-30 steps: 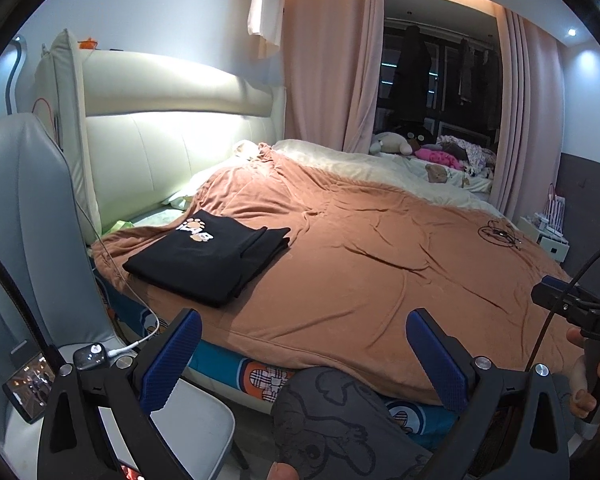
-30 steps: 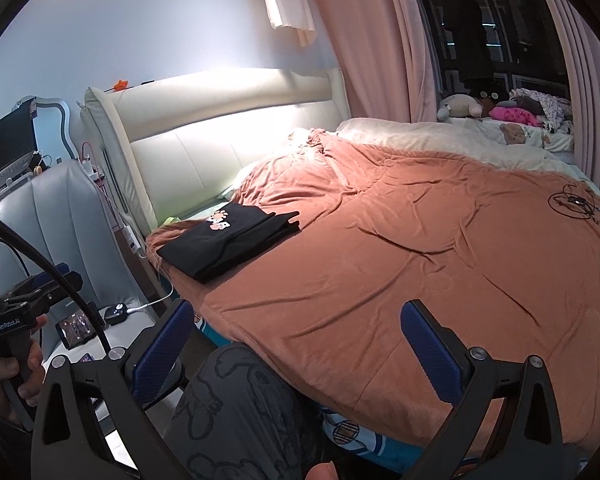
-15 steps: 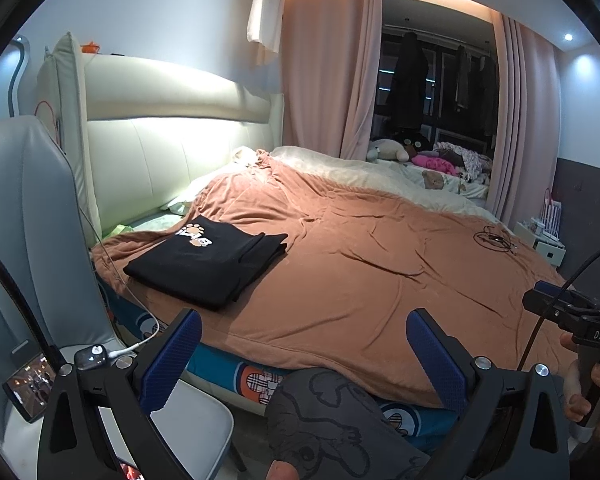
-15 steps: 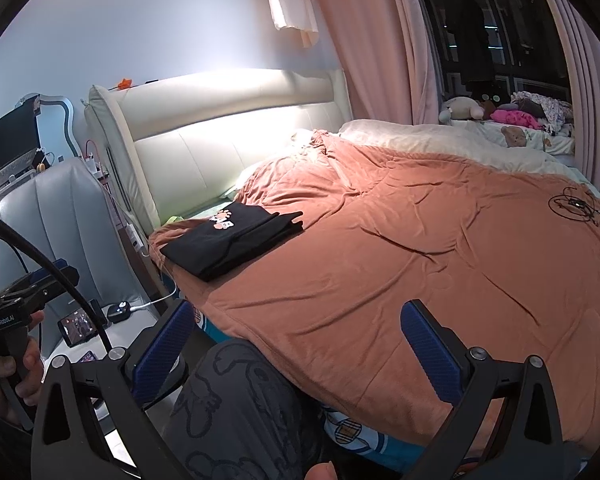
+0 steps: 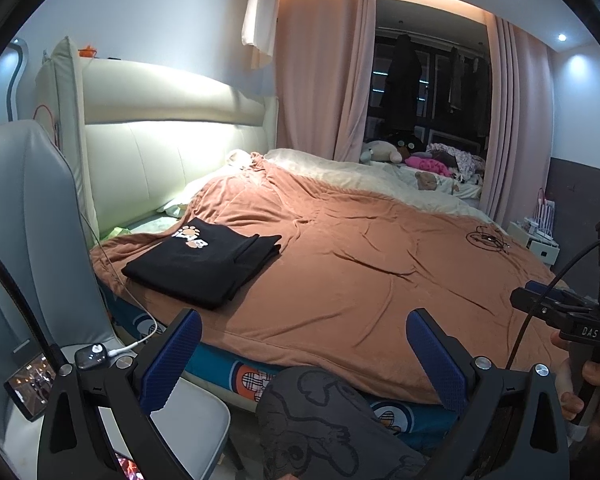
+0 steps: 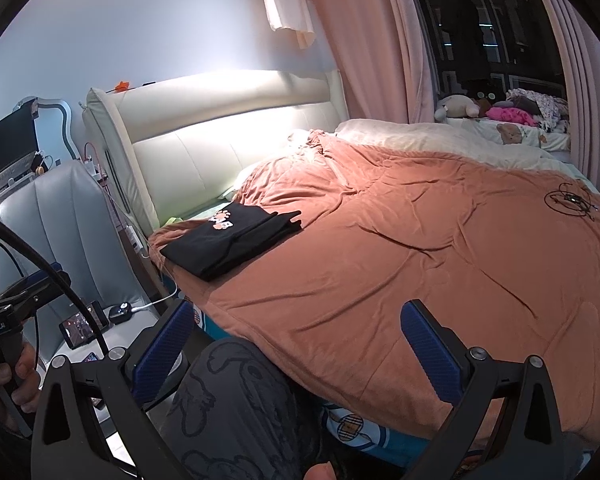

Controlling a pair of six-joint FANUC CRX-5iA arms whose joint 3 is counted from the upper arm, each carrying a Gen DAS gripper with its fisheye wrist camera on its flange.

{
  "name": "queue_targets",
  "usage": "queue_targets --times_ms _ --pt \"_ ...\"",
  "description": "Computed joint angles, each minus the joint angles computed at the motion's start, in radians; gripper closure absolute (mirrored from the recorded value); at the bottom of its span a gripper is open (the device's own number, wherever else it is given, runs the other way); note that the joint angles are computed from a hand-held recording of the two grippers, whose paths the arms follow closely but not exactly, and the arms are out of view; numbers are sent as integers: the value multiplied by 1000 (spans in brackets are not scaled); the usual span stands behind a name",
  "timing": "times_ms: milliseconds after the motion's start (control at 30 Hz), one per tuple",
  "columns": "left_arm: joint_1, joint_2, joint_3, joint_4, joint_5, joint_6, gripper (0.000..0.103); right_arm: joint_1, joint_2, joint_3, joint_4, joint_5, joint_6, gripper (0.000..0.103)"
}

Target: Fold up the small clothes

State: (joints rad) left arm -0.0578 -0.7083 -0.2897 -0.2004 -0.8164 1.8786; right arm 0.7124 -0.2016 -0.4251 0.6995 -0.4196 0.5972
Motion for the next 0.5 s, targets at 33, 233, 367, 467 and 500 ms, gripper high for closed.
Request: queue_targets --times_ms 33,233,367,467,500 --pt "-10 0 4 -12 -4 7 0 2 0 0 1 -1 -2 0" --pt "-30 -1 9 -20 -11 5 0 5 -5 3 -4 -15 0 0" --pt "-10 -11 -6 13 -5 -24 0 5 -5 6 -11 -18 8 0" --pt "-2 -13 -10 24 0 -33 0 5 -4 7 -12 -19 9 0" --pt "4 -18 -16 33 2 -40 0 6 -3 8 -14 -20 10 0"
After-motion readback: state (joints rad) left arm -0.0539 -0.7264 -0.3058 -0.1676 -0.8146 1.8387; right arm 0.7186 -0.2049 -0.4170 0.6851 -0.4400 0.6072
